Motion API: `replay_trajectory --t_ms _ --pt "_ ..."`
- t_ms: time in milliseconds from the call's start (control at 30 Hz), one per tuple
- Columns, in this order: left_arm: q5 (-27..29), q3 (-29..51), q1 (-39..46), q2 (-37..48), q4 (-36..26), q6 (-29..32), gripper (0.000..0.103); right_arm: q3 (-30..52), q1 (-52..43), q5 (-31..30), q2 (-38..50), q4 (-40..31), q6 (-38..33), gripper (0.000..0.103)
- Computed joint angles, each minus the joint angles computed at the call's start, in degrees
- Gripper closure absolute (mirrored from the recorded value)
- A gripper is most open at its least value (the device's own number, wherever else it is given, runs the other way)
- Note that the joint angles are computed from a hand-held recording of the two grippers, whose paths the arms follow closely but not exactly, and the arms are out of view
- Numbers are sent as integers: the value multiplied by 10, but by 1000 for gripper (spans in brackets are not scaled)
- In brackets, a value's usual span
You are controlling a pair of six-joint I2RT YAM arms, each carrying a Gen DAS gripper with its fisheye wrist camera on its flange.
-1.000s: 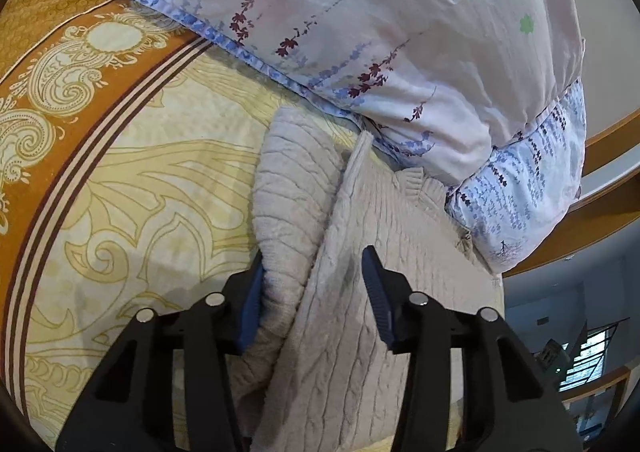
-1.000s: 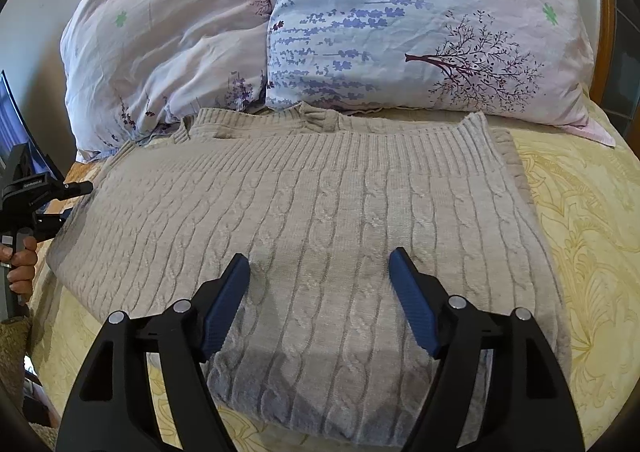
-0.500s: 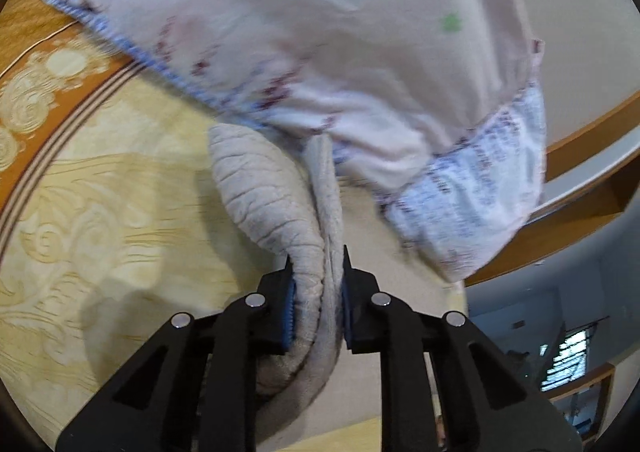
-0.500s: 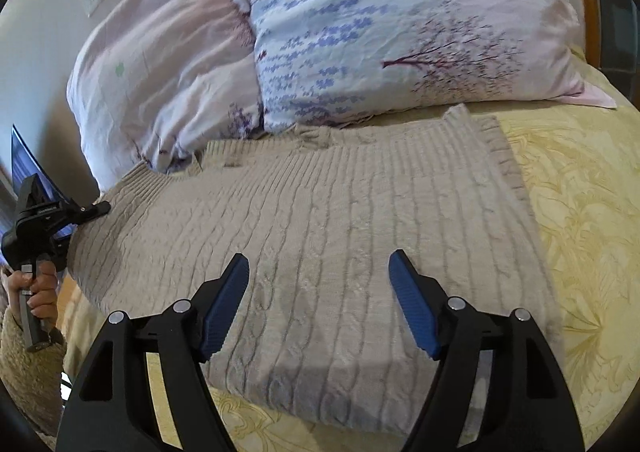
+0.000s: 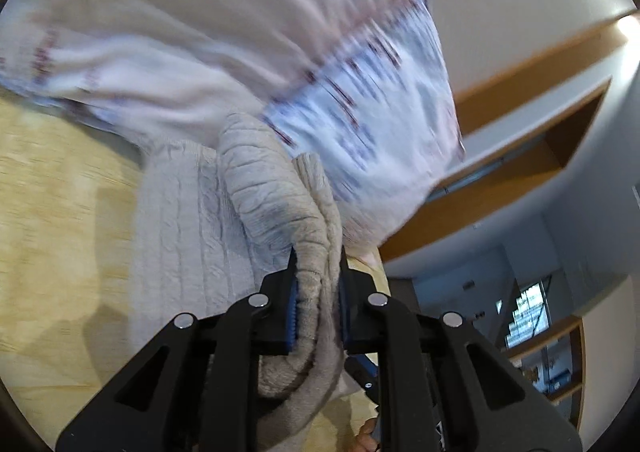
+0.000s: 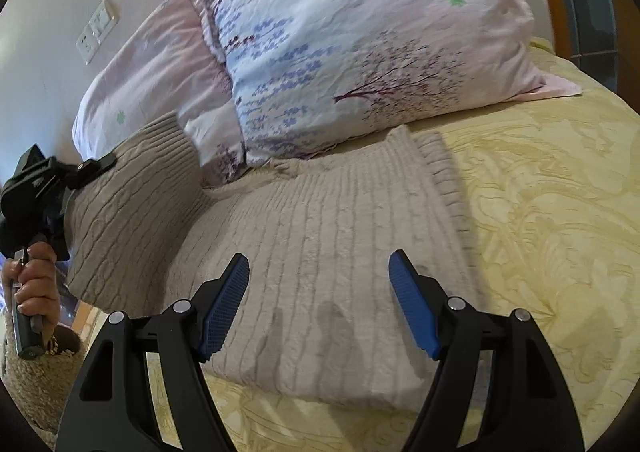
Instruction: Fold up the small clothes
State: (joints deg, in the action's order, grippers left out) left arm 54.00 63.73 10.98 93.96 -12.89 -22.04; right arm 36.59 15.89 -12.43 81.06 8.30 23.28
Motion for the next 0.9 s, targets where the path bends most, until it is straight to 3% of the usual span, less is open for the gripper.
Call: replay_trajectory --t_ms 133,267,367,433,500,567,667,767,833,900 --pt "-52 -4 -104 25 48 -36 88 -21 -35 -10 -23 4 4 29" --pt "-118 16 -187 76 31 -19 88 -38 -80 -36 -35 7 18 29" --pt "-111 31 -210 113 22 -21 82 -42 -113 -66 -43 3 25 29" --pt "-77 33 -208 116 22 -22 74 -37 -129 -89 -50 -7 27 29" --pt "-45 17 -192 93 25 -12 57 -31 -145 -121 -53 -11 30 29" --pt "-48 -15 -170 49 34 -1 40 -7 -159 -168 -40 -28 36 29" --pt "-101 -63 -122 -19 38 30 31 44 -172 -246 8 -69 43 28" --pt "-168 -92 -71 -50 22 54 30 101 -168 -306 69 -113 49 28" --pt "-173 -96 -47 -37 9 60 30 142 -153 -321 108 -151 32 28" --pt "-175 -89 -33 -17 -14 68 30 177 -129 -292 128 -200 9 28"
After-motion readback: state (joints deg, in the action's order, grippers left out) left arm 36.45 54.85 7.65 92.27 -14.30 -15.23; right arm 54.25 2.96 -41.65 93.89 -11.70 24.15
